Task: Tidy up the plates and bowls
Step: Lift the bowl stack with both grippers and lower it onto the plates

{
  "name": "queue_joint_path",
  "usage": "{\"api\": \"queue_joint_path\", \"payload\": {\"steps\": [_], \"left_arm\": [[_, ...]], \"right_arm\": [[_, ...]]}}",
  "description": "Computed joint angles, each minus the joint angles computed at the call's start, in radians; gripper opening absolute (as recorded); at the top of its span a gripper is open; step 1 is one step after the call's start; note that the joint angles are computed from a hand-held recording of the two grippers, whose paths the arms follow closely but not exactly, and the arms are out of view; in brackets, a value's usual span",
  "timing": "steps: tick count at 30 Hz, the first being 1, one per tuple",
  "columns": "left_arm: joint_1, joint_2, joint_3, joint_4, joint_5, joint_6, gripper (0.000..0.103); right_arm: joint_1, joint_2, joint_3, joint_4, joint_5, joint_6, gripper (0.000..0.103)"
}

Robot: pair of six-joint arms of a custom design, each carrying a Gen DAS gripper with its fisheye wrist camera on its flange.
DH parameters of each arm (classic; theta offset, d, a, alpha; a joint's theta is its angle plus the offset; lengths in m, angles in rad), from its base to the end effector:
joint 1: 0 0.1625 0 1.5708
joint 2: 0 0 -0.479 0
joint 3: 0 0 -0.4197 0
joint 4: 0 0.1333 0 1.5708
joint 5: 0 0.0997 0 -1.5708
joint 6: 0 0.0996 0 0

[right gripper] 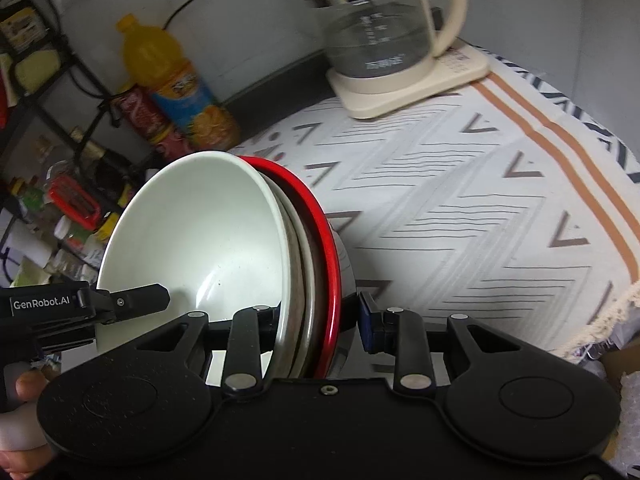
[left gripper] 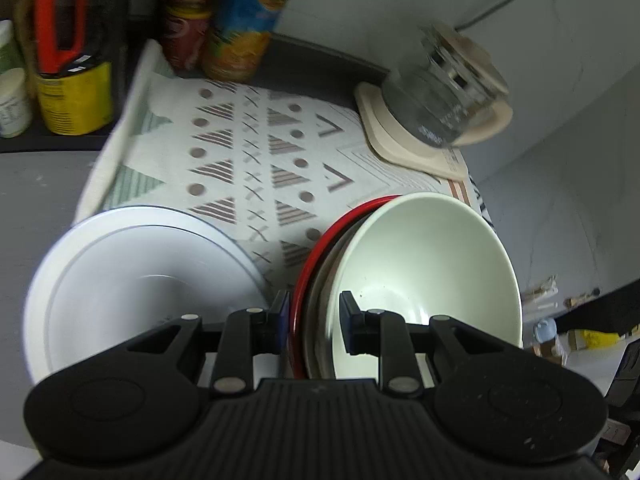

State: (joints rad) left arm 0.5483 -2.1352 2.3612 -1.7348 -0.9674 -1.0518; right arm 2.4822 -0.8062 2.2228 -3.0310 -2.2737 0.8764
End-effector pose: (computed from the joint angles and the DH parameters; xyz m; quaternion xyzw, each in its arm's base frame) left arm -0.1121 -0.2909 0.3851 -0.0048 0.9544 -0.2406 0.1766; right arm 0.4366 -0.2512 0.0219 0.0089 -0.9386 0.2811 0.1996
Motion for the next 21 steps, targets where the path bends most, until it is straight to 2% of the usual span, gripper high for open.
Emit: {"api": "queue_joint_path", "payload": {"steps": [15,21], "left_arm": [[-0.096,-0.174,-0.092,0.376,0.096,-0.252,0.024],[-0.098,-0.226,-0.121,0.515,0.106,-0.346,0.023]], "right_arm": [[0.032,0.119,-0.136,-0.006,0.085,-0.080,0.029],[0.030,0.168,-0.184,0.035,0.132,-0.092,0.029]]}}
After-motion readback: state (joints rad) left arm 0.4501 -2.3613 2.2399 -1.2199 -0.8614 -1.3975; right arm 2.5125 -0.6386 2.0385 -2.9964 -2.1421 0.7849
